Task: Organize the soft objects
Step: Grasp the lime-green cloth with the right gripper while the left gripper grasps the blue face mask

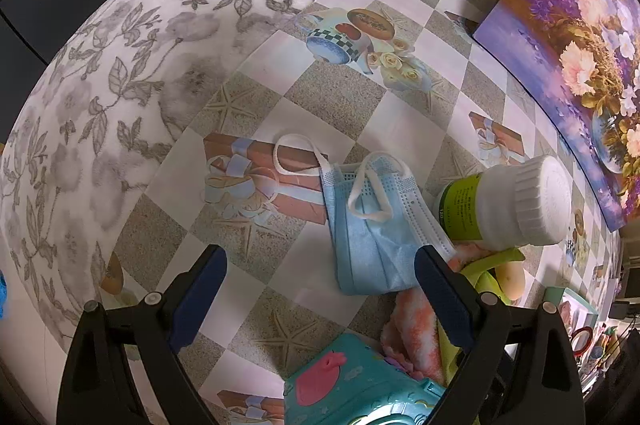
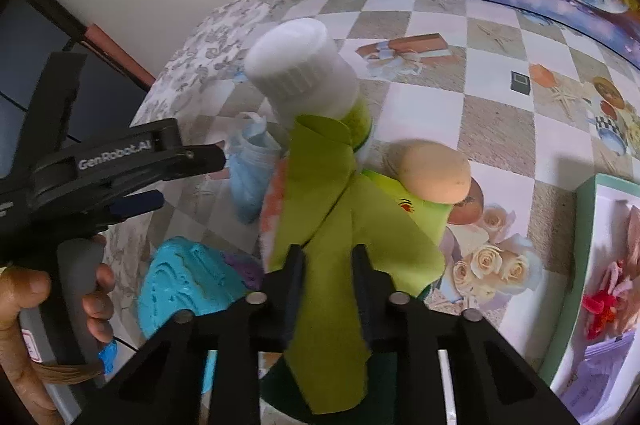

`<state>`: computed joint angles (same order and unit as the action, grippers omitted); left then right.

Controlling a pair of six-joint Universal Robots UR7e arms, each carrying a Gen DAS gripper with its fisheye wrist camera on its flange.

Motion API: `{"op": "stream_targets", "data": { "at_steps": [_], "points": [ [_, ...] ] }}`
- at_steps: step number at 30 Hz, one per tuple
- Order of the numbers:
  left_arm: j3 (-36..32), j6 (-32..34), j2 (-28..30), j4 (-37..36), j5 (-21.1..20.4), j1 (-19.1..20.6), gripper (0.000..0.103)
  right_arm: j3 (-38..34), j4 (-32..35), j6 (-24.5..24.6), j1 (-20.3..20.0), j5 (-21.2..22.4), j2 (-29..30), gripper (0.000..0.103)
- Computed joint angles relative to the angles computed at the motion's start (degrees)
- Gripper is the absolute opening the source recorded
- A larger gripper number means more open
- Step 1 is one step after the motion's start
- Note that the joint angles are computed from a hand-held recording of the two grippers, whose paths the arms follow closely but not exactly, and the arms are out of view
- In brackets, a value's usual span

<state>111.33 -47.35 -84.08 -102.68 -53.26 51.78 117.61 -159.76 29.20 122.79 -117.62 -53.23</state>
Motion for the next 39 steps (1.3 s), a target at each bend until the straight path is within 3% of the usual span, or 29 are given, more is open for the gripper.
{"op": "stream_targets", "data": {
  "at_steps": [3,7,17,25,39],
  "points": [
    [0.0,-0.1,0.0,0.0,0.0,0.0,0.095,0.2,-1.1,-0.3,0.0,0.6,-0.1,0.008],
    [0.0,0.0,-0.1,0.0,0.0,0.1,0.095,0.7,-2.1,-0.2,0.0,0.8,-0.6,0.005],
    [0.4,0.0,0.1,-1.1,-0.5,0.3,0.095,2.0,-5.9,-0.2,0.8,-0.1,-3.4,0.004],
    [0.2,1.5,1.1,-3.0,-1.4,1.4,0.095,2.6,-7.1,0.1,2.1,-5.1,-6.8,0.004],
    [-0.2,4.3,3.3,-7.2,-1.5,2.1,0.095,3.8,-6.7,1.0,2.6,-9.3,-10.3,0.004]
  ]
}}
